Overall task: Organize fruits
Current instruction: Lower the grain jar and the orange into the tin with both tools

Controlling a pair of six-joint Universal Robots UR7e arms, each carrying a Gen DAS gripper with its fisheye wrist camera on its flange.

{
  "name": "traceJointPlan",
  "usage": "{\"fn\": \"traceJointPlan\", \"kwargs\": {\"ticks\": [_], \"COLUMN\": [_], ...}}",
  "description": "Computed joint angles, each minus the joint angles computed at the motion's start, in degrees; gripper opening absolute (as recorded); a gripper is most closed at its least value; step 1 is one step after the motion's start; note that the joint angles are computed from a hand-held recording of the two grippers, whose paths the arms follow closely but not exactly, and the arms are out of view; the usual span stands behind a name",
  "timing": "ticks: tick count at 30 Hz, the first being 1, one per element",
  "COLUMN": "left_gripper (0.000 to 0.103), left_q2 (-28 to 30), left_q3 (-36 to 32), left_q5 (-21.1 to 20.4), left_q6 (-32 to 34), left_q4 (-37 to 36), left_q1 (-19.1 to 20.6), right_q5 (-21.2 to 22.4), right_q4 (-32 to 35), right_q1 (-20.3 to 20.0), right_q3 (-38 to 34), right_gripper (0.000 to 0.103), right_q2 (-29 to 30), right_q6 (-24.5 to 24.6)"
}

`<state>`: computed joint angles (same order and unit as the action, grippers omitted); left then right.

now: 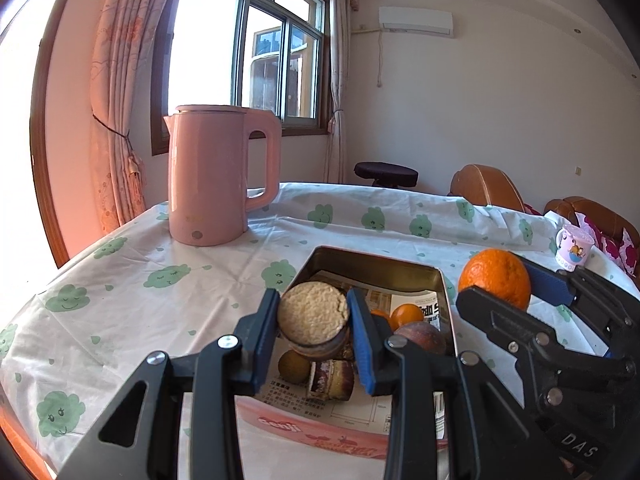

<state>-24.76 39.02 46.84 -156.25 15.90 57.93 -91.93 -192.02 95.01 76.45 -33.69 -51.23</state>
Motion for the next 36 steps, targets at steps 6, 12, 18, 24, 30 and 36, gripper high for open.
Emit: {"fn": "traceJointPlan", "kwargs": {"ticks": [6, 12, 18, 24, 30, 36], "left_gripper": [0.036, 0.036, 0.036, 0.036, 0.036, 0.038], "left_q2": [1.53, 3.20, 5.70, 8.84, 12.76, 13.10], "left_q3": [-3.70, -7.04, -11.27, -16.80, -24.14, -24.65], "left_q5": [-1.48, -1.85, -1.99, -2.68, -3.28, -3.72], "left_q6": [-1.08, -1.70, -2.04, -2.13, -3.23, -3.51], "left_q4": [4.15, 8.24, 12.38, 16.89, 22.55, 22.93], "left_q1": [0.50, 0.85, 1.10, 1.18, 1.45, 1.58], "right_q5": [-1.35, -3.27, -5.04, -5.45, -7.42, -7.45], "right_q4": [3.00, 6.15, 9.33, 11.02, 15.80, 17.84], "right_q1": [0.48, 0.91, 1.00, 0.80, 0.86, 0.75], "right_q3": [-1.96, -3.68, -5.31, -5.86, -7.91, -8.48], "right_gripper": [0.049, 0.049, 0.049, 0.049, 0.050, 0.051], "right_q2": [1.12, 2.14, 3.02, 3.16, 3.61, 3.65], "right_q6": [0.88, 1.71, 2.80, 3.73, 5.35, 6.09]}}
